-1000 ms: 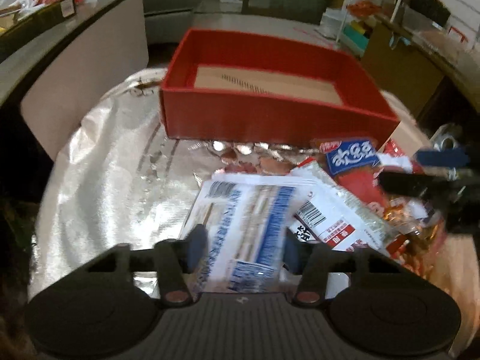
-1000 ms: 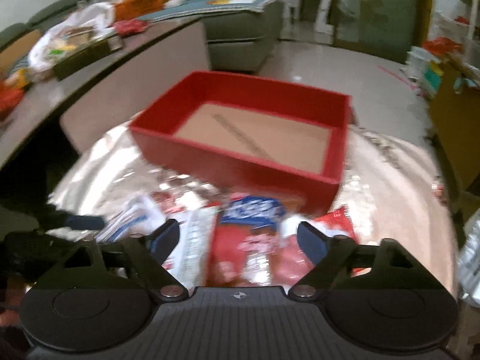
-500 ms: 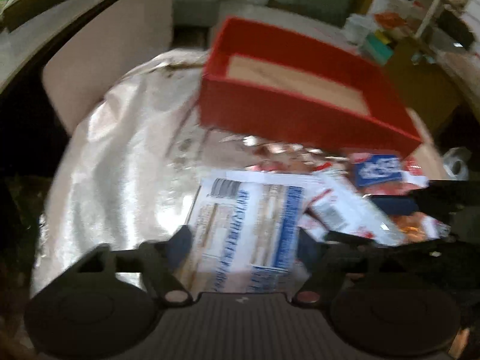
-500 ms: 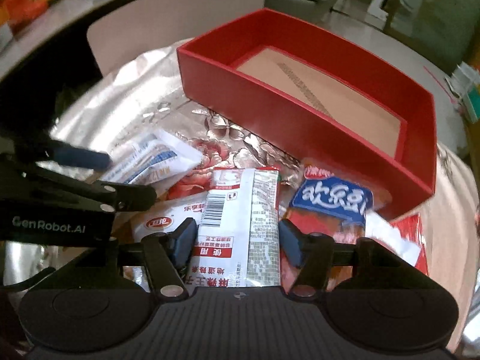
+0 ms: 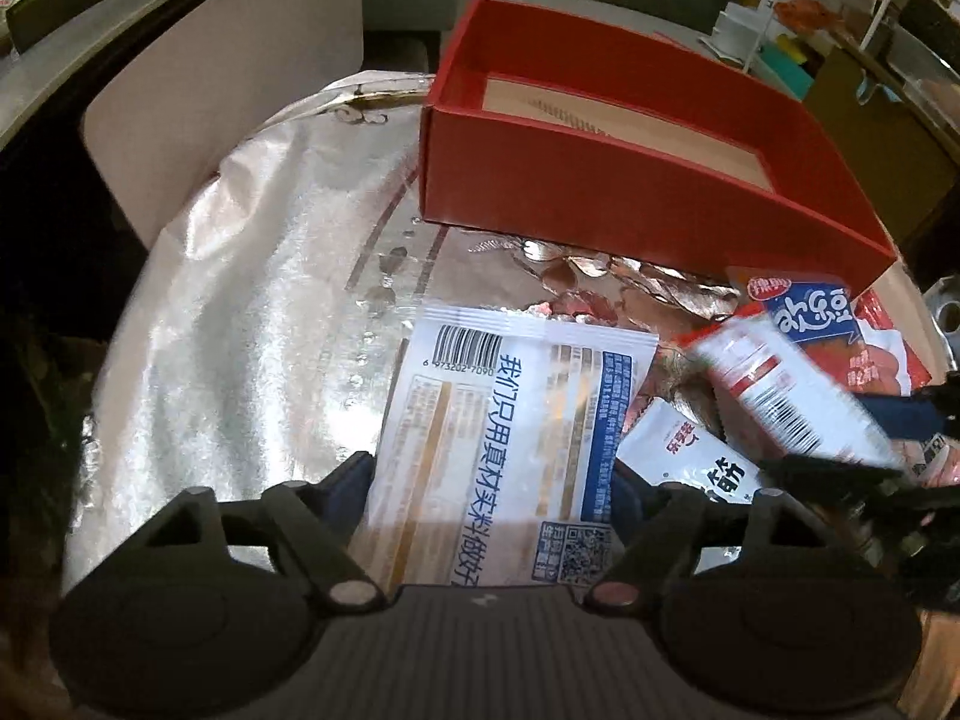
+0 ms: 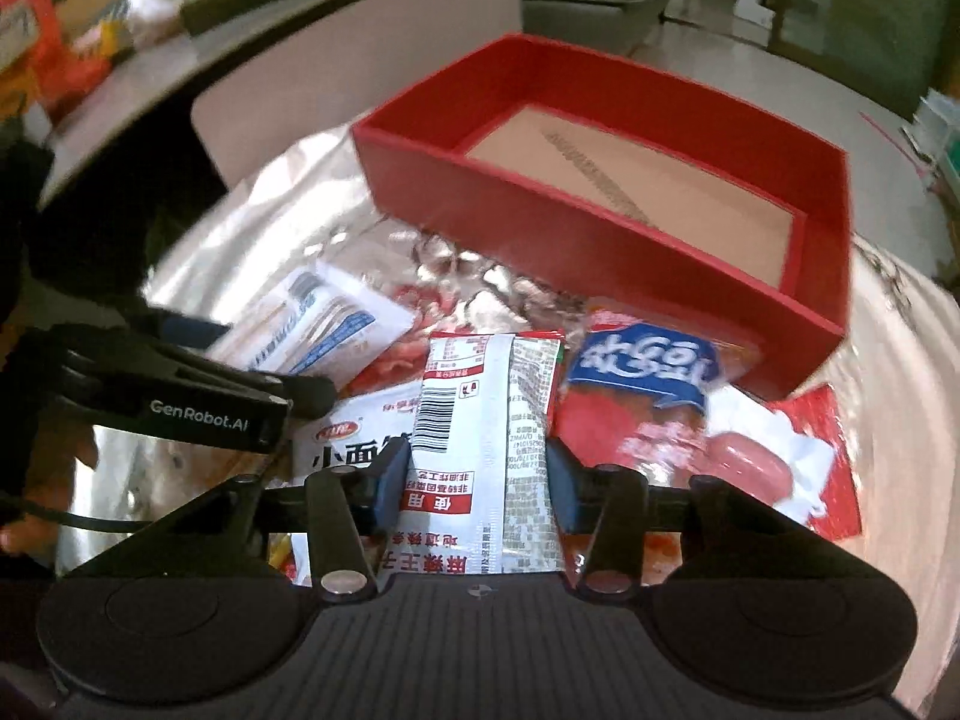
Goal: Organize snacks
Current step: 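Carry both packets over the red tray and lower them inside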
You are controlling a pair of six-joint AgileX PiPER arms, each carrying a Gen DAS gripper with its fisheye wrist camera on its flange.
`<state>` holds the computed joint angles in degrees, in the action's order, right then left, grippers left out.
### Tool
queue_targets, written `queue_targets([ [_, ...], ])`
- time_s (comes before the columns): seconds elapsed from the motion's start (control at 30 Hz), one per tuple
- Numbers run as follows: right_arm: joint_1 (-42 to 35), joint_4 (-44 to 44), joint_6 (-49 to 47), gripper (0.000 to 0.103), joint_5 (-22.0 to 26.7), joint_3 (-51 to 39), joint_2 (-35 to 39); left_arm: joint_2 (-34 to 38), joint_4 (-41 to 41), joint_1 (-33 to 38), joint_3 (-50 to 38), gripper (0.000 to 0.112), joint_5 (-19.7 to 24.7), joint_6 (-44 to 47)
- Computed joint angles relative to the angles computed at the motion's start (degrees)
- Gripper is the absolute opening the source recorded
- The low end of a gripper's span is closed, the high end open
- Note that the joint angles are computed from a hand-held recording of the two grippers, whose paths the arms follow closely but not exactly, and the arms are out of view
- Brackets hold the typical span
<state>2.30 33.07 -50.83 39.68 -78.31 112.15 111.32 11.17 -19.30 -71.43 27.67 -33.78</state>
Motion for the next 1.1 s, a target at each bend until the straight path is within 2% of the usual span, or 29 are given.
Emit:
queue_targets([
  [0.13, -3.11, 6.01, -3.29, 0.056, 1.66, -0.4, -0.79, -1.05, -2.95, 0.56, -0.14, 0.069, 0.15, 1.94],
  [0.3, -4.32, 9.16, -5.05, 0.056, 3.21, -2.13, -0.73, -3.7, -3.13, 0.35, 0.59, 0.069, -0.92, 1.05],
  [0.47, -4.15, 11.15, -6.67, 0.056, 2.68, -2.59, -0.83, -5.2, 3.04, -1.5, 0.01, 0.069, -1.78, -5.57],
  [0.8, -5.39, 13.42, -7.12, 0.056, 1.32, -3.96, -0.78, -1.05, 9.6, -4.26, -7.52, 0.069, -0.09, -10.17],
  [1.1, -6.29, 14.66, -5.28, 0.056, -0.25, -8.94, 2.16, 3.66, 15.41, -4.43, -15.65, 0.068, 1.72, -13.47],
])
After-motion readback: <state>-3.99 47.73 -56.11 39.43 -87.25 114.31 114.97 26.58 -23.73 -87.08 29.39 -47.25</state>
